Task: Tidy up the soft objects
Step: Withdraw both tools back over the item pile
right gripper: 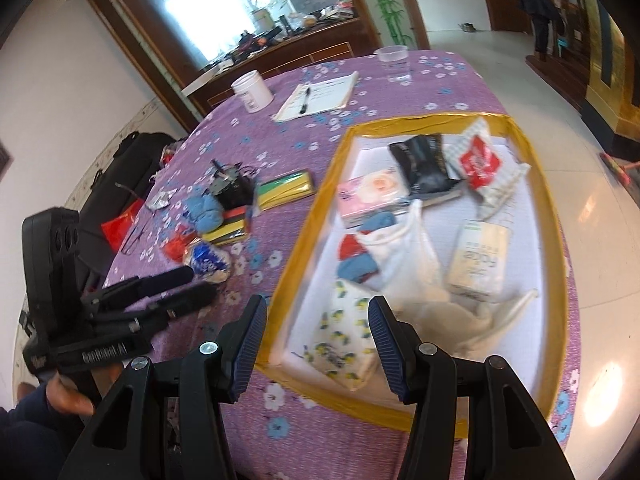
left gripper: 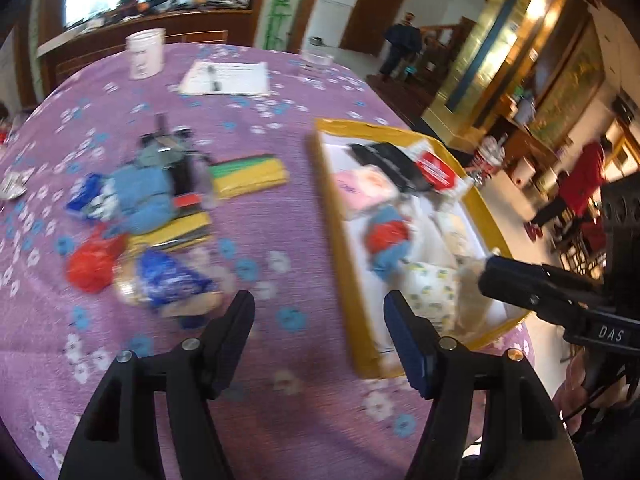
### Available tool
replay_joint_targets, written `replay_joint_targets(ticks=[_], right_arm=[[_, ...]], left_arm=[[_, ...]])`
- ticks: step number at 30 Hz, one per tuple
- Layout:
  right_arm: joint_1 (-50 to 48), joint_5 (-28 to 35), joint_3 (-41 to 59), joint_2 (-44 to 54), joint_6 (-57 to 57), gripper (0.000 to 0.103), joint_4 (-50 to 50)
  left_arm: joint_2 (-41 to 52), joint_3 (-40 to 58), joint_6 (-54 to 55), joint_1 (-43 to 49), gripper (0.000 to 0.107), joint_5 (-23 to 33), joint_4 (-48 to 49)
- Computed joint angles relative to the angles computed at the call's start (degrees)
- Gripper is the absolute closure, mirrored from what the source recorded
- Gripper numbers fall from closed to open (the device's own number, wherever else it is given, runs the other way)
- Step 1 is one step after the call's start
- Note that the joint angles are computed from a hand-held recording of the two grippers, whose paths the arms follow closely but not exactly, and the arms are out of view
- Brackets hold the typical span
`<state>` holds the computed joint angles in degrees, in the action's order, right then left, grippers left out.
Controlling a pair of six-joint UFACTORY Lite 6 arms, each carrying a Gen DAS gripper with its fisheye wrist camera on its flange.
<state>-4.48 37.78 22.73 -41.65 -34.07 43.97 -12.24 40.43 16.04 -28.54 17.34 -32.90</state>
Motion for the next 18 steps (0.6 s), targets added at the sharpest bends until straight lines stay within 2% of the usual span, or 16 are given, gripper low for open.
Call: replay_joint_targets(ticks=[5,7,9,12,18], right_arm=[[9.6,-5.8,0.4,1.3,10.7,0.046,-5.6],[13.4,-8.3,0.7,2.1,15.7,0.046,-8.2],[17.5,-11.2,0.9,3.4,21.2,0.046,-11.1],[22.7,-14.8,1.2,5.8,28.6,0.046,-15.0],[29.9,-17.9,1.3,6.8,49.2,0.046,-29.9]], left_arm=[[-3.4,-2.9,18.8,17.7,0.038,4.9,-9.1],[-1.8,-2.0,25.9,25.1,0.033,7.2,-12.2],[2.3,0.4,32.0,31.4,0.033,8.7,-14.1],[9.5,4.5,37.1,35.6,0.032,10.1,-14.7],[21.8,11.8,42.2,34.8,0.032,8.4,-15.8]])
